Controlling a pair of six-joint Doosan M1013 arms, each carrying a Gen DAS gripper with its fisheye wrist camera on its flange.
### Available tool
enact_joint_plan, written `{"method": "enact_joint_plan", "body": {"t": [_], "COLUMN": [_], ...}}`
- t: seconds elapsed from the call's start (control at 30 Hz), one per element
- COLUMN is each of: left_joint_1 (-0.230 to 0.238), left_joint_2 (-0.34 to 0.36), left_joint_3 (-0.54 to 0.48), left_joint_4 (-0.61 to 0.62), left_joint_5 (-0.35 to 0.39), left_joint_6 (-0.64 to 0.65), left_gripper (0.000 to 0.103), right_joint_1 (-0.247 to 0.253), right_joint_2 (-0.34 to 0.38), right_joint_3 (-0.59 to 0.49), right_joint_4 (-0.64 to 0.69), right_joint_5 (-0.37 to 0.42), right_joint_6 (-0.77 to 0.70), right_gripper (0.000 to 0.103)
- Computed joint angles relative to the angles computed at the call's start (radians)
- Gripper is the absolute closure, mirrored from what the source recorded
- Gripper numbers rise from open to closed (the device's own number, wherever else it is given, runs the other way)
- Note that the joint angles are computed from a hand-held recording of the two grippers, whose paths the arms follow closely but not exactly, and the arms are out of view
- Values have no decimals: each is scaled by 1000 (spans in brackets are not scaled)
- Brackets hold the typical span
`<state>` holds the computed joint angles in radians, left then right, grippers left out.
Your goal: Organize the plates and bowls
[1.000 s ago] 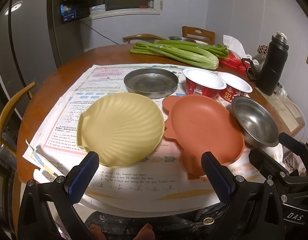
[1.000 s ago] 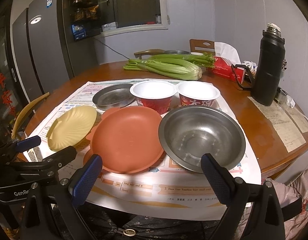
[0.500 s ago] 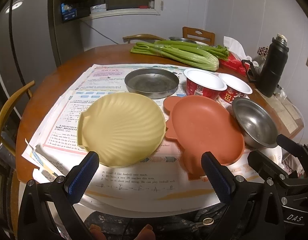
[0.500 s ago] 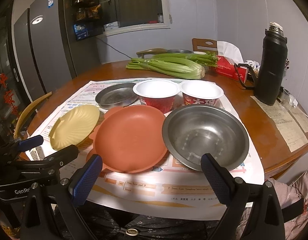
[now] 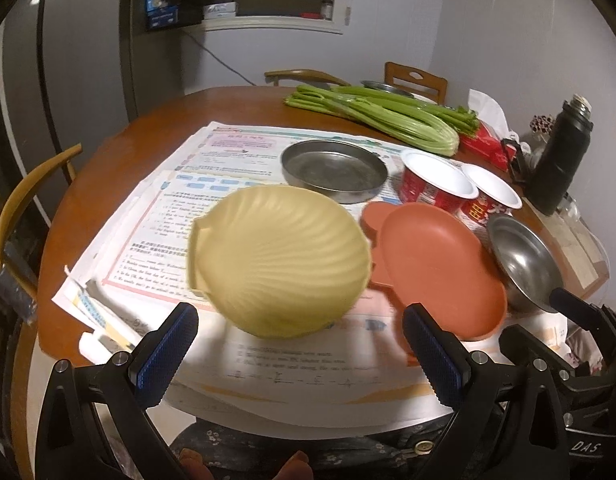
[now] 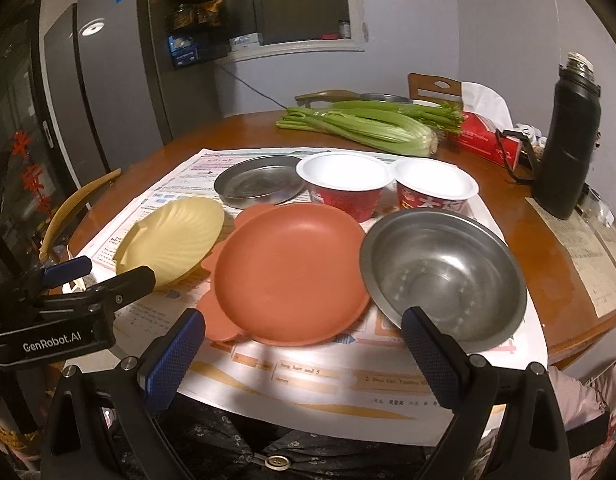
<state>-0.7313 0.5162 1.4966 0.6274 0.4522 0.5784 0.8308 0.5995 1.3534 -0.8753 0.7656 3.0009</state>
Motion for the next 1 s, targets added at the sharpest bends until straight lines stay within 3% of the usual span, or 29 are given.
{"method": "enact_joint_plan", "body": {"t": [0.3,0.53,0.73,0.93,1.0], "left_joint_1": [31,64,90,109,106], "left_joint_2": [-10,-15,-12,2,8], "left_joint_3": [12,22,22,7,0], "left_joint_4": [1,-67,-153,-272,-263], "left_joint_5": [7,4,0,-8,0], "left_joint_6": [-60,-44,8,115,111], "left_gripper": [2,2,2,2,2], "right_joint_1": [-9,-31,-41,-46,-51], "right_joint_2": [27,57,91,121,133], "right_joint_3": [-66,-128,-183,-242,-263], "right_joint_4": [68,244,332,321,319], "right_joint_5": [-25,-100,-90,-65,-53], "right_joint_6": [-165,-410,-537,-595,-607], "right_gripper": [5,5,5,8,9]}}
